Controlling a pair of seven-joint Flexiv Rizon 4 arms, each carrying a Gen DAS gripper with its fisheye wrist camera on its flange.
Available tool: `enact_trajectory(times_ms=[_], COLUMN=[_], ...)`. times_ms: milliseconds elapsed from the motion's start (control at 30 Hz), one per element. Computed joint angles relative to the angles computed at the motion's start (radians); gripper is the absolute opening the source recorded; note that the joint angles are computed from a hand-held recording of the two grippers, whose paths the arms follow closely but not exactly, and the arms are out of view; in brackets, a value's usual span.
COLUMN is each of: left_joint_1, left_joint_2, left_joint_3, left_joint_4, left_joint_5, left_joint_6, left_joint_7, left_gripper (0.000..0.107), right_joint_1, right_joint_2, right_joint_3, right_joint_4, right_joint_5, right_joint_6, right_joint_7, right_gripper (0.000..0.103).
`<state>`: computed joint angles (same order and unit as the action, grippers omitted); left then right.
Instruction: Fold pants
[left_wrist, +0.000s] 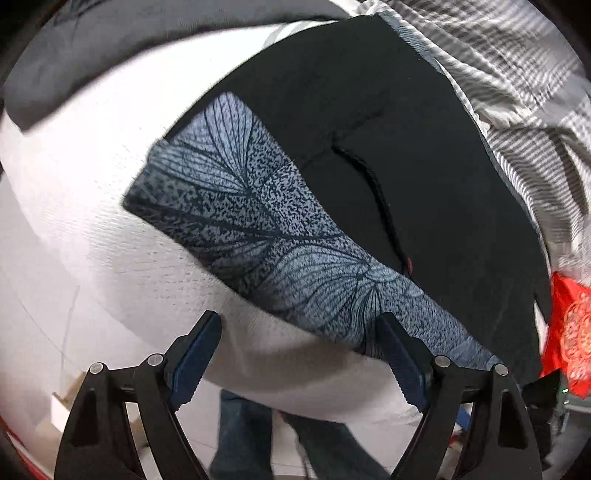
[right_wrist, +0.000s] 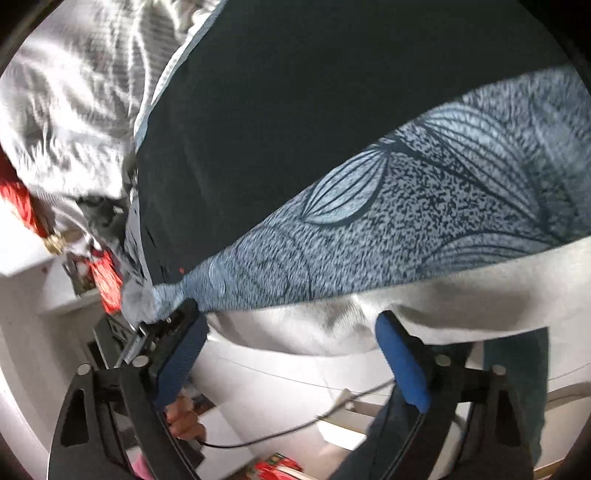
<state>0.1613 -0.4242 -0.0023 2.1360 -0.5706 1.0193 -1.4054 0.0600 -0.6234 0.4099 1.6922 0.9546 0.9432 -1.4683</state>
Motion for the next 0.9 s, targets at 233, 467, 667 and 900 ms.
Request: enact_trajectory(times_ms=[233, 467, 667, 900], left_joint_1=[0.011, 0.030, 0.030, 0.016], left_joint_2=[-0.015, -0.022, -0.047, -0.039], left_joint_3=[-0.018, -0.046, -0.075, -0.071], left_joint_4=[-0.013, -0.031, -0.066, -0.088], left_joint_5=[-0.021, -0.103, -0.219, -0.273], left_joint_6=[0.001, -0.024, -0.030, -0.020], left_joint_7=[0.039, 0.075, 0.088, 0.119], left_gripper=[0.088, 0.088, 0.080, 0.018], right_joint_1=[-0.052, -0.102, -0.072, -0.033], right_joint_2=[-0.078, -0.088, -0.043, -0.022], right_joint_3=[0.055, 0.075, 0.034, 0.000], right_joint_4=[-0.064, -0.110, -0.104, -0.109], right_joint_5=[0.172, 0.301, 0.290, 0.216], right_joint_6=[0.062, 0.019, -0.023, -0.047], right_joint_7=[-0.079, -0.150, -0.132, -0.086], right_gripper=[0.070, 0.016, 0.015, 0.012])
